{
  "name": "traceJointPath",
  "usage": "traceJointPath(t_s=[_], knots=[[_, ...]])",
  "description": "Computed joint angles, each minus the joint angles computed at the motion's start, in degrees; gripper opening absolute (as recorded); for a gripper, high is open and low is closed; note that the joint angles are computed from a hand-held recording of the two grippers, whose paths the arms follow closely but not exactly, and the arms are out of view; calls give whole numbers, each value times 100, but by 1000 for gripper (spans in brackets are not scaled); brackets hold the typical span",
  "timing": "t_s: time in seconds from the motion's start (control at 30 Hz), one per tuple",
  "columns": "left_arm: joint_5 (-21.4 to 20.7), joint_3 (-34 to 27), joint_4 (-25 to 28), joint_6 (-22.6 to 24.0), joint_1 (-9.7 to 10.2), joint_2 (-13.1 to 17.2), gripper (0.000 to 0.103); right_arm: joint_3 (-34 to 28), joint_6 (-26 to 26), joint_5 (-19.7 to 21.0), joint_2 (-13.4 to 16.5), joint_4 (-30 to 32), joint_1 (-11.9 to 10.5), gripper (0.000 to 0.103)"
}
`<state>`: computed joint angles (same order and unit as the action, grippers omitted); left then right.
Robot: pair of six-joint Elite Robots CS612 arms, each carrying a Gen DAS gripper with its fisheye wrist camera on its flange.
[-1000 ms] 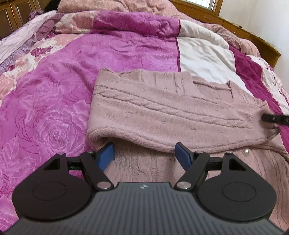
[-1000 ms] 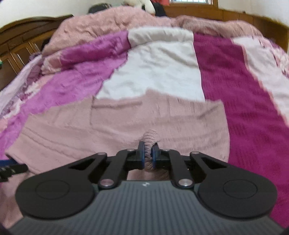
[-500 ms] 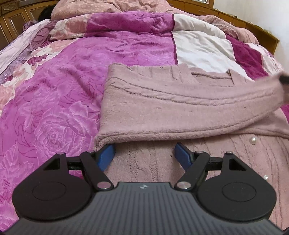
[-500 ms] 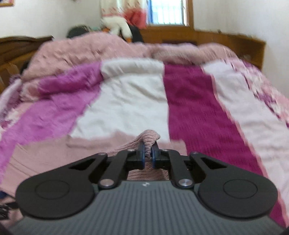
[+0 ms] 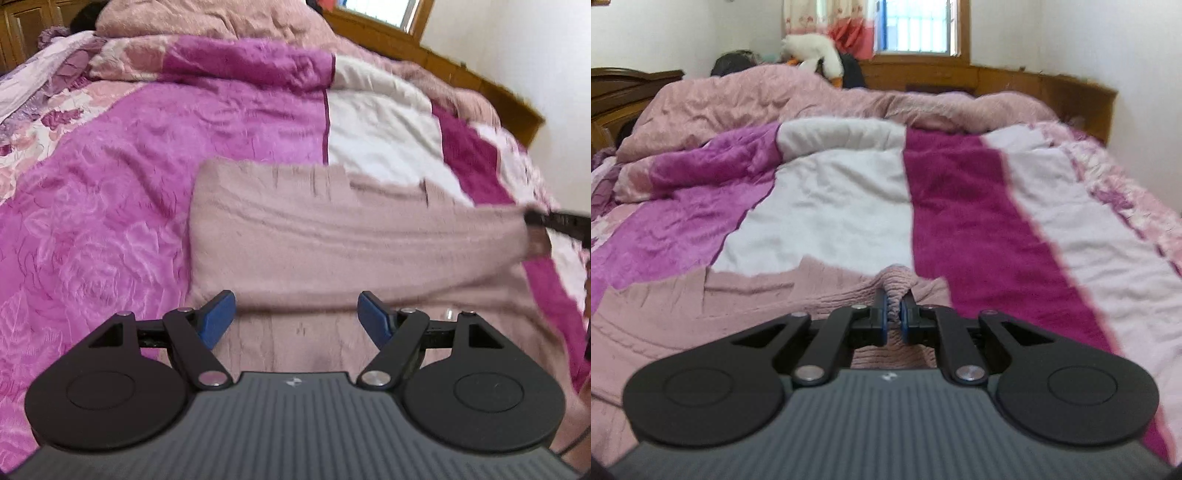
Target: Fold small clothes
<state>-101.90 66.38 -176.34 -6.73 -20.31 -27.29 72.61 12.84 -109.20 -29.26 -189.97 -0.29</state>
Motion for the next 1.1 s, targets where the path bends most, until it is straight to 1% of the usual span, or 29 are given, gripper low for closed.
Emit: traceJointPath(t_s=[0.03, 0.07, 0.13, 0.23, 0.3, 0.33, 0.43, 0.57, 0.67, 0.73, 0.77, 0.8, 0.83, 0.87, 0.93, 1.1], knots=[[24, -60, 15, -35, -3, 25, 79, -7, 0, -92, 5, 56, 6, 10], [64, -156, 78, -60, -10, 70, 79, -25, 6, -98, 14, 171, -3, 10], [109, -412, 254, -63, -18, 204, 79, -76, 90, 28, 46, 515, -39, 10], [319, -858, 728, -82, -37, 437, 79, -194, 283, 124, 146, 1021, -92, 11], [396, -1060, 1048, 20, -51, 529, 79, -265, 393, 153, 231, 1193, -126, 12], [471, -1099, 1099, 147, -66, 548, 79, -278, 435, 116, 268, 1152, -123, 12], [731, -1053, 1027, 474, -131, 546, 79, -260, 592, 118, 255, 1143, -136, 18], [723, -983, 868, 538, -126, 545, 79, -120, 849, 136, 105, 1211, -129, 20], [755, -905, 824, 568, -138, 499, 79, 155, 958, 253, -68, 921, -120, 21], [802, -810, 766, 618, -158, 432, 79, 348, 1005, 465, -186, 697, -124, 21], [827, -740, 717, 661, -168, 387, 79, 442, 1010, 599, -247, 612, -128, 23], [839, -651, 649, 697, -176, 335, 79, 538, 1001, 734, -306, 524, -130, 26], [834, -553, 571, 730, -180, 278, 79, 632, 983, 859, -363, 435, -129, 35], [813, -457, 504, 743, -180, 219, 79, 721, 958, 957, -419, 360, -122, 39], [717, -243, 341, 736, -167, 95, 80, 893, 907, 1134, -521, 194, -106, 40], [532, 283, 54, 540, -124, -231, 80, 1370, 812, 1726, -785, -187, -86, 40]])
